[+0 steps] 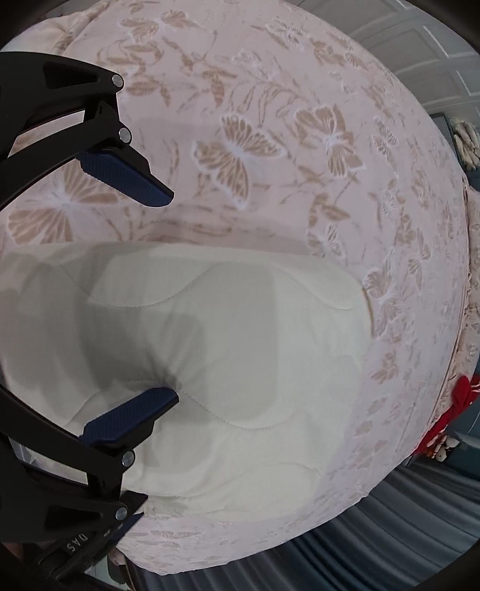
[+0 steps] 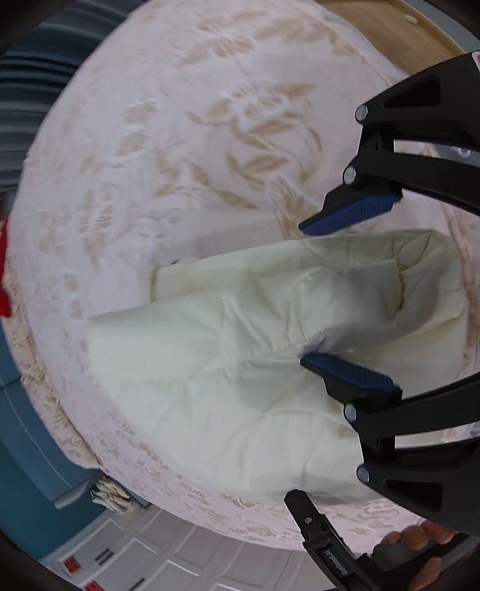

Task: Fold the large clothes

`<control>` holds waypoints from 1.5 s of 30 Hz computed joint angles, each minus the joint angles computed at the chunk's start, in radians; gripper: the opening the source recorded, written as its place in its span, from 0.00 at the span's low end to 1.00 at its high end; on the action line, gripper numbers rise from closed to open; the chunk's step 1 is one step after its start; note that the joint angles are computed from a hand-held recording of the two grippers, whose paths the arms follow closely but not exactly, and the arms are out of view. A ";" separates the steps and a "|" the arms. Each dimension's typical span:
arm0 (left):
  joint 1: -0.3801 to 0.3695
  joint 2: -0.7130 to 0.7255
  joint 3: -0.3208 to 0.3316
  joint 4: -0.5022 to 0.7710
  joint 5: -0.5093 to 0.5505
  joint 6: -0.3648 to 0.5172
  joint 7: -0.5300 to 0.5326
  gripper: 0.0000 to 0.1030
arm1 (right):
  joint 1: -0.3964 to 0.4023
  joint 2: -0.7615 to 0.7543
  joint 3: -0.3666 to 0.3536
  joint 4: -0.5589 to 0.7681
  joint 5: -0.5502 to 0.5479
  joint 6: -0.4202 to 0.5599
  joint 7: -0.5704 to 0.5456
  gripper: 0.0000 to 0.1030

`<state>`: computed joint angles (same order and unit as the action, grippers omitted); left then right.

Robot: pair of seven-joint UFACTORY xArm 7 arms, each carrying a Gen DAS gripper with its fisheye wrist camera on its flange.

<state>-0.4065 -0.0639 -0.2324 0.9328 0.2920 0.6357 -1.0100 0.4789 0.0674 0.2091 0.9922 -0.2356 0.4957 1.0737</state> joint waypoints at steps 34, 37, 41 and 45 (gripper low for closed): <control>-0.057 -0.071 -0.011 -0.013 0.123 -0.022 0.091 0.36 | 0.109 0.049 -0.018 0.200 -0.135 0.119 -0.010 0.26; -0.028 -0.168 -0.042 -0.047 0.162 0.004 0.091 0.36 | 0.124 0.039 0.007 0.231 -0.191 0.138 0.039 0.26; 0.019 -0.306 -0.069 -0.101 0.171 0.034 0.124 0.36 | 0.159 0.043 0.036 0.276 -0.256 0.146 0.108 0.26; 0.072 -0.438 -0.078 -0.161 0.156 0.067 0.182 0.36 | 0.226 0.123 0.042 0.400 -0.343 0.174 0.160 0.26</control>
<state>-0.3346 -0.5019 -0.3100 0.7715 0.4478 0.7028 -0.8282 0.7049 0.1905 0.2516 1.3927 -0.5789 0.6699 1.2341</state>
